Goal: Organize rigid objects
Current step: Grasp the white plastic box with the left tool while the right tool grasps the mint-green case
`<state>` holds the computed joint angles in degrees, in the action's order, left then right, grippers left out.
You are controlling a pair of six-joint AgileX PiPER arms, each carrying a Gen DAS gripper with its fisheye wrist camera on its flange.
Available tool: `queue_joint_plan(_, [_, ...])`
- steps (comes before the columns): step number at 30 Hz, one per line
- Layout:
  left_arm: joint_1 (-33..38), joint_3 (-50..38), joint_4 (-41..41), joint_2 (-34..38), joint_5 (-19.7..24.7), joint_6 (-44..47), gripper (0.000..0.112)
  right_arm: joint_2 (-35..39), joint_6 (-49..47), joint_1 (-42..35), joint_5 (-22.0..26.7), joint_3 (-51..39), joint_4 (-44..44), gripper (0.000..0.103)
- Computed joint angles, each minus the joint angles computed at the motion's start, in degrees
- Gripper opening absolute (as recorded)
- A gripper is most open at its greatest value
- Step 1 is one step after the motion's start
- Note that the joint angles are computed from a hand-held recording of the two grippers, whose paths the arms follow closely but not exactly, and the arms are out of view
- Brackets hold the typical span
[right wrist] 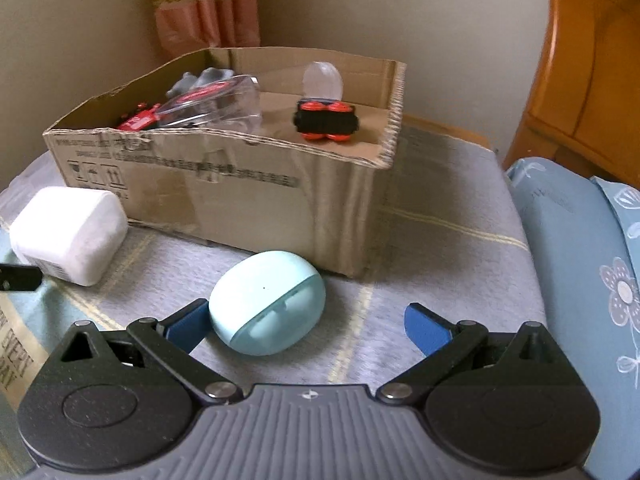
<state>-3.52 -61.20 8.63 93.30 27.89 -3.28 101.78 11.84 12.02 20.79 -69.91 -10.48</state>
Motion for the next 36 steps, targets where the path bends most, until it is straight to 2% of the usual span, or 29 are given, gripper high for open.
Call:
queue_joint_plan(3, [-0.66,0.36,5.60,0.28,0.31,-6.67,0.101,-1.18,3.67,-0.21,-0.33,1.71,-2.62,0.103])
queue_joint_plan(4, [-0.73,1.05,4.59,-0.33,-0.09,-5.37,0.101,-1.53,3.39,-0.26,-0.84,2.34,-2.54,0.103])
queue_joint_plan(8, [-1.27,3.16,-7.89,-2.26,-1.80,8.99,0.102,-1.91,1.18,-0.40,-2.00,3.24,-1.05,0.103])
queue_joint_plan(10, [-2.57,3.09,-9.99,-1.87,-2.14,10.70,0.102,-2.17,0.10,-0.30,-2.40,3.61,-0.34,0.103])
queue_joint_plan(12, [-3.96,2.48,-9.01,-0.50,-2.66,8.20,0.103,-2.36,-1.98,-0.29,-3.12,4.07,1.23,0.103])
queue_joint_plan(15, [-3.81,1.27,-12.04,1.06,-3.05,7.82,0.102,-2.49,-3.94,-0.16,-3.98,4.54,2.78,0.103])
queue_joint_plan(17, [-4.21,0.56,-10.15,1.78,-3.33,4.89,0.102,-2.38,-5.15,-0.23,-4.31,4.53,3.79,0.103])
queue_joint_plan(29, [-5.52,-4.33,-6.12,5.42,-2.89,1.07,0.102,-0.41,-15.78,0.01,-4.24,1.67,12.01,0.102])
queue_joint_plan(31, [-5.71,-4.36,-5.10,5.32,-3.43,0.05,0.101,-0.65,-16.86,0.03,-4.56,1.83,12.91,0.095])
queue_joint_plan(36, [-4.95,-4.55,-9.10,5.09,-4.08,4.63,0.096,-1.55,-15.25,0.16,-4.86,2.50,11.37,0.076])
